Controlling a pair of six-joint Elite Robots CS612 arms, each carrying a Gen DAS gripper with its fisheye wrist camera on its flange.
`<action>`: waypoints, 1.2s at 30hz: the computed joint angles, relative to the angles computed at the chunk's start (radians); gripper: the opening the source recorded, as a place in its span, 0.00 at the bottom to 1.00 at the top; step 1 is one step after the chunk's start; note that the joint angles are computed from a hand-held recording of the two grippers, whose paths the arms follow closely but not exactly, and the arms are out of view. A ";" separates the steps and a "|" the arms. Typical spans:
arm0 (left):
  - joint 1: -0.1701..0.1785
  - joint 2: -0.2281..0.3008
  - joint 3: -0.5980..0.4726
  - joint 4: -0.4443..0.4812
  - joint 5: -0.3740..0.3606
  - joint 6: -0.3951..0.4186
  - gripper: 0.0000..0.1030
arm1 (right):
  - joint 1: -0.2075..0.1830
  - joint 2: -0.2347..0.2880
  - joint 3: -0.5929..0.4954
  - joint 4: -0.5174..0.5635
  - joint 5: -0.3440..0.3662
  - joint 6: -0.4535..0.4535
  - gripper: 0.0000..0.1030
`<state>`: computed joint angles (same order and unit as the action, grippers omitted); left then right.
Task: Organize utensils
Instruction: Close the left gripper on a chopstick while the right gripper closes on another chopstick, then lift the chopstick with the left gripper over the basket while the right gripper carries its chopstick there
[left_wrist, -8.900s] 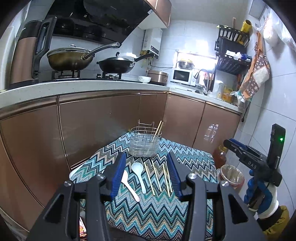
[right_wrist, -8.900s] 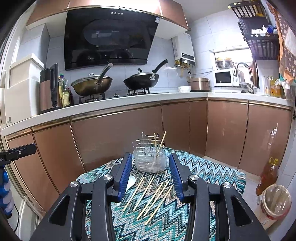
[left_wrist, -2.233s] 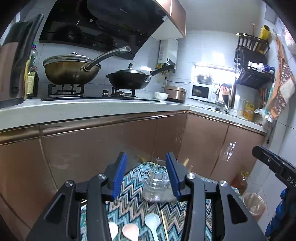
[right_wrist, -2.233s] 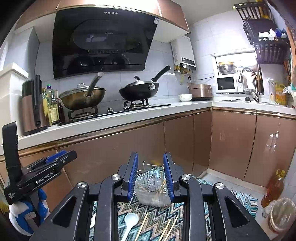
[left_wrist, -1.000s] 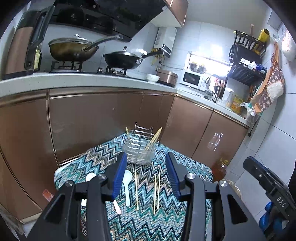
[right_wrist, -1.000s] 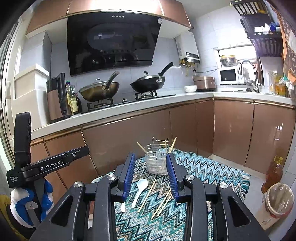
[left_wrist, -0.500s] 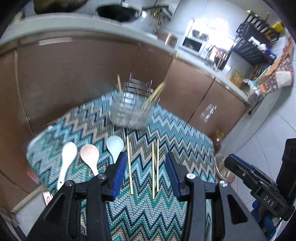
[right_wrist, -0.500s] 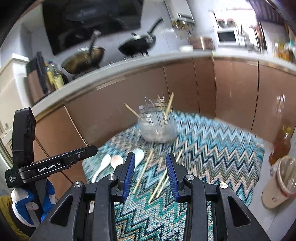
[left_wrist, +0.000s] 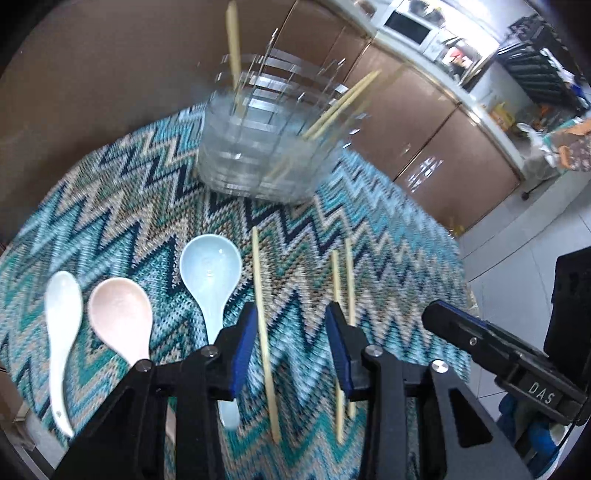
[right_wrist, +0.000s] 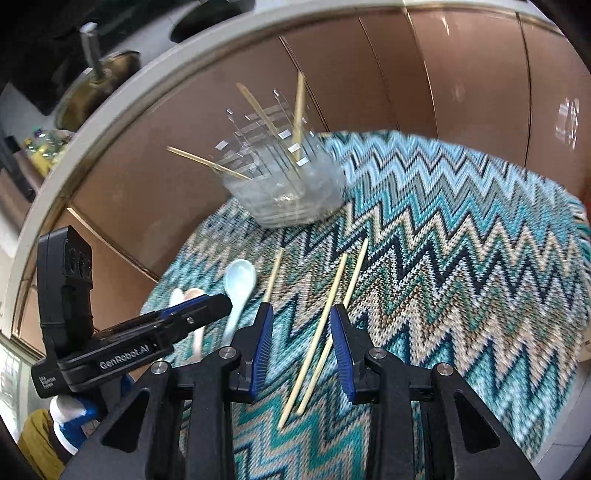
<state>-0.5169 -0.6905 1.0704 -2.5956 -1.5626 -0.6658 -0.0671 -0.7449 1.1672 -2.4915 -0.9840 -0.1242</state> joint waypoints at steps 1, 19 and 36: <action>0.005 0.013 -0.015 0.013 -0.013 -0.003 0.32 | 0.003 0.013 -0.021 0.022 -0.002 0.000 0.29; 0.034 0.124 -0.182 0.165 -0.090 0.018 0.19 | 0.055 0.233 -0.414 0.403 -0.142 -0.043 0.21; 0.022 0.089 -0.106 0.019 -0.046 0.018 0.05 | 0.055 0.206 -0.365 0.345 -0.104 0.002 0.06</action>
